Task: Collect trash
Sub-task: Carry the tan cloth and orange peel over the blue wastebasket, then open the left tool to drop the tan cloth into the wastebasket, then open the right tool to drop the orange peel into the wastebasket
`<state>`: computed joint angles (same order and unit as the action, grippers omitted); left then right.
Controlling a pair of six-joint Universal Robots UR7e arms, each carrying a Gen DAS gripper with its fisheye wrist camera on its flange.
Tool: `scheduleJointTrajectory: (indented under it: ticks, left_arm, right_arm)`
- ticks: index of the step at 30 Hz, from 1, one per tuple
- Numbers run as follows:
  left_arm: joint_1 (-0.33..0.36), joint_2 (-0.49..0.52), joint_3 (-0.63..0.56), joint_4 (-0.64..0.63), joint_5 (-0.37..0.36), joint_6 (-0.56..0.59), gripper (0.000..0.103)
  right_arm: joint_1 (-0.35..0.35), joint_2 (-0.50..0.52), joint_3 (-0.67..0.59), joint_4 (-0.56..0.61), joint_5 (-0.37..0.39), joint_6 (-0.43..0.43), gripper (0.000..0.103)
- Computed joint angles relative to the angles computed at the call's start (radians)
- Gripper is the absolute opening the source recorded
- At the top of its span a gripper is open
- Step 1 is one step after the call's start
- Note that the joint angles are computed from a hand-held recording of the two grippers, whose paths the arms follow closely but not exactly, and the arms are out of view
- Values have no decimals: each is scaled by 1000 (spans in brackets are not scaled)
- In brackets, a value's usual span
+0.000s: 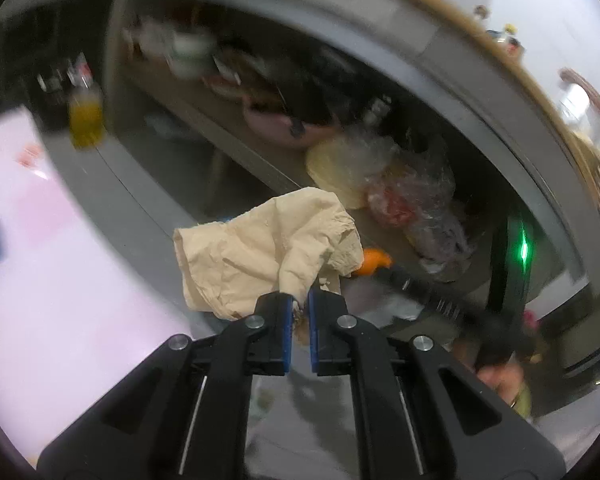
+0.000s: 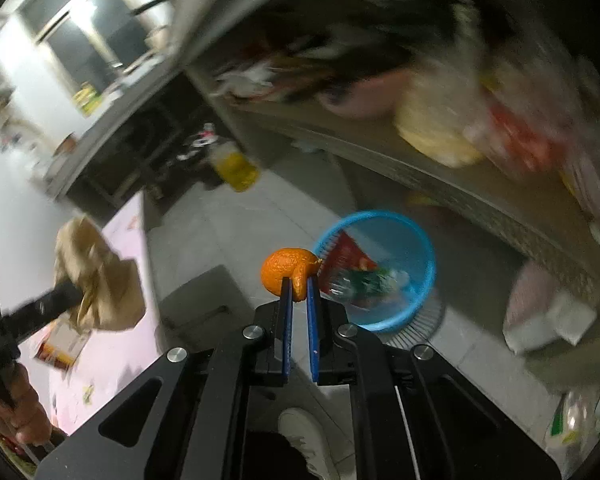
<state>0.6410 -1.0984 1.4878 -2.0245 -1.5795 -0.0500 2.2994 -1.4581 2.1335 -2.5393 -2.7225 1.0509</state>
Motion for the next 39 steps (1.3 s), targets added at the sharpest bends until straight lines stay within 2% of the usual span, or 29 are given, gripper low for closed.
scheduleJointTrajectory:
  ticks: [3, 8, 11, 16, 17, 18, 19, 23, 29, 33, 38, 39]
  left_arm:
    - [10, 152, -102, 81, -62, -98, 5]
    - [40, 352, -228, 169, -147, -239, 5]
    - [49, 454, -273, 166, -152, -318, 5]
    - [57, 551, -282, 90, -114, -440, 7]
    - [61, 567, -287, 82, -107, -463, 16]
    - [66, 582, -291, 71, -111, -488, 30]
    - [70, 596, -302, 66, -107, -510, 35]
    - [82, 608, -320, 44, -104, -526, 38]
    - [87, 587, -337, 18, -130, -508, 38]
    - [76, 527, -331, 26, -129, -455, 38]
    - [44, 423, -328, 93, -66, -317, 38]
    - [37, 393, -323, 103, -52, -286, 41]
  right_arm:
    - [-49, -65, 76, -33, 25, 52, 7]
    - [-112, -146, 176, -112, 60, 73, 7]
    - [-138, -180, 221, -153, 71, 75, 7]
    - [-166, -239, 274, -162, 79, 105, 7]
    - [-171, -251, 282, -153, 82, 111, 7]
    - [-176, -260, 286, -142, 85, 118, 7]
    - [-182, -268, 292, -131, 89, 124, 7]
    - [-202, -284, 309, -125, 113, 131, 7]
    - [-239, -242, 308, -212, 138, 52, 7]
    - [-282, -172, 272, -285, 157, -67, 7]
    - [-362, -71, 192, -324, 186, -218, 7]
    - [-389, -42, 168, -325, 203, -262, 9]
